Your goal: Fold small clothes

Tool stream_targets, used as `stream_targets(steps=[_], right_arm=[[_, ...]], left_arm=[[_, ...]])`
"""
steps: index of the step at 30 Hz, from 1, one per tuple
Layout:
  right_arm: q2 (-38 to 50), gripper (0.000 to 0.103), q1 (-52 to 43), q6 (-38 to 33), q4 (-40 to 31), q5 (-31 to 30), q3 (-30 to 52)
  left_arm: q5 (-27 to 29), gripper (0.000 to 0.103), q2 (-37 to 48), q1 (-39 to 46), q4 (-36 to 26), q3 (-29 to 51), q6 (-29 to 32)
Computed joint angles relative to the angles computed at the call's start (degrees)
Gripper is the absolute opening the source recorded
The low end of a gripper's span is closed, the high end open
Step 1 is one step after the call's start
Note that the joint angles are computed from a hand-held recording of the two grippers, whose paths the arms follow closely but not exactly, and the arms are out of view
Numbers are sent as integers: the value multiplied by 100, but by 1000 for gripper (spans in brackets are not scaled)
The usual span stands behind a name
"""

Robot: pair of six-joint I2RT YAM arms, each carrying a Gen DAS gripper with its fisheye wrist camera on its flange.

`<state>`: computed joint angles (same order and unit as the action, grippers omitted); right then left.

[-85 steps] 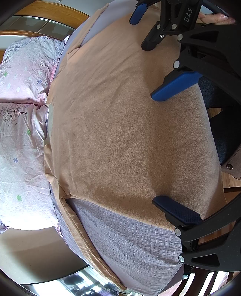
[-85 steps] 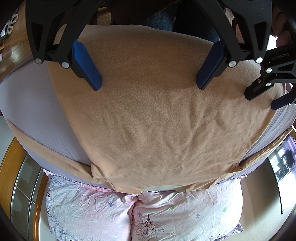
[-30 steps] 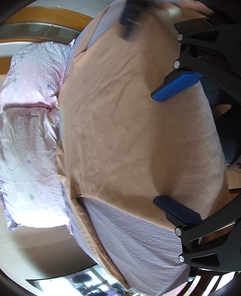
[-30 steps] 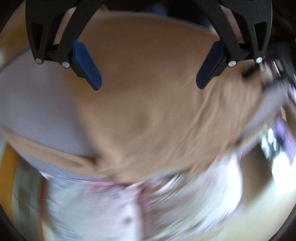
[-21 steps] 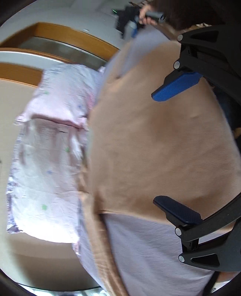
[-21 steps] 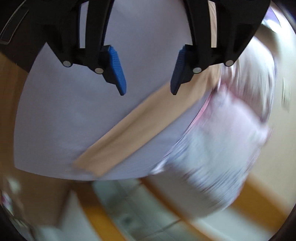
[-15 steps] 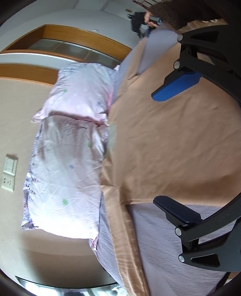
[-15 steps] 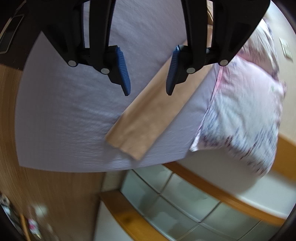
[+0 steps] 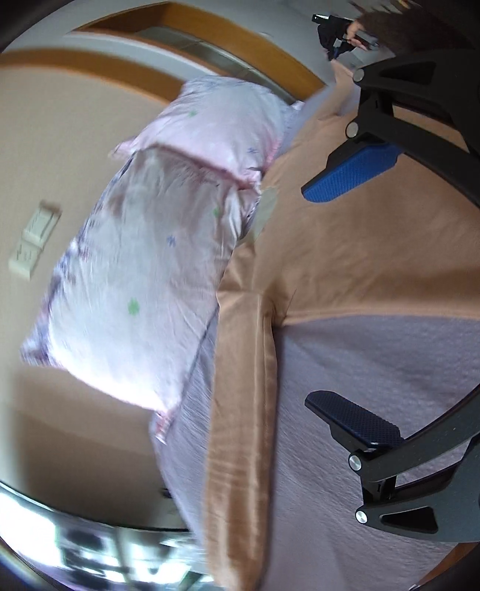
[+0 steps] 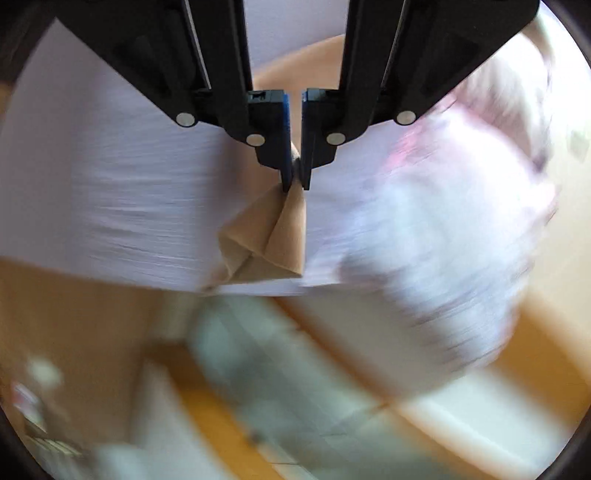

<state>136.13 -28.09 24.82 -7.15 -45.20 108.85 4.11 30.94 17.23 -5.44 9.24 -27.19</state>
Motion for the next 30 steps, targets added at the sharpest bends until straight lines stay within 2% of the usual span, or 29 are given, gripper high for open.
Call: stream_targets(steps=[2,4,7,10,11,12,13,14,15,16,17,18,19,20,22,25,26,30], right_arm=[[-1081,4,606,-339,684,-417,-1142],[-1829,4,1221,-693,1084,-651,-1915],[-2519,4,2503,-1490,904,-855,-2531],[-2338,4,3900,-2366,92,-539,-2393],[-2135,8,4318,-2753,-384,-287,-2189],[-1716,10,4796,-3335,-1264,30,-1732],[-1329,14,5100,-3616,-1929,219,-1319],[-1129,16,5246,-3708,-2277,259,-1115],[-945,21,5323,-3752,-2530,215,-964],[-936,33,5288,-3693,-2444,109,-1033],[-1052,51,5178,-3519,-2116,14,-1258],[-1264,59,5019,-3345,-1706,-64,-1623],[-1349,69,4930,-3199,-1450,-97,-1763],[-1495,71,4749,-3091,-1188,-168,-1965],[-1662,73,4455,-3170,-1100,-283,-2168],[-1837,76,4141,-3239,-837,-340,-2575],[-1776,76,4028,-3299,-843,-361,-2563],[-1697,77,3834,-3354,-824,-552,-2595]], left_arm=[[879,102,151,851,64,-12,-25],[1490,102,122,1461,-2,-52,-78],[2109,102,-109,2278,-171,-120,-178],[2585,102,-251,3123,-472,-64,-43],[2705,102,-209,3359,-544,-23,35],[2877,102,-59,3682,-617,50,172],[3091,102,175,4043,-623,119,346],[3251,102,472,4406,-636,215,502],[3366,102,714,4642,-596,277,606],[3511,102,995,4923,-560,351,737],[3659,101,1267,5187,-509,415,858],[3837,100,1656,5488,-374,499,980],[3935,93,2038,5682,-224,594,1028],[4024,87,2540,5874,-48,736,1059],[4169,81,3290,6153,141,955,1043],[4252,79,4311,6513,289,1315,759],[4175,72,4448,6600,314,1391,666],[4165,71,4747,6792,246,1631,425]])
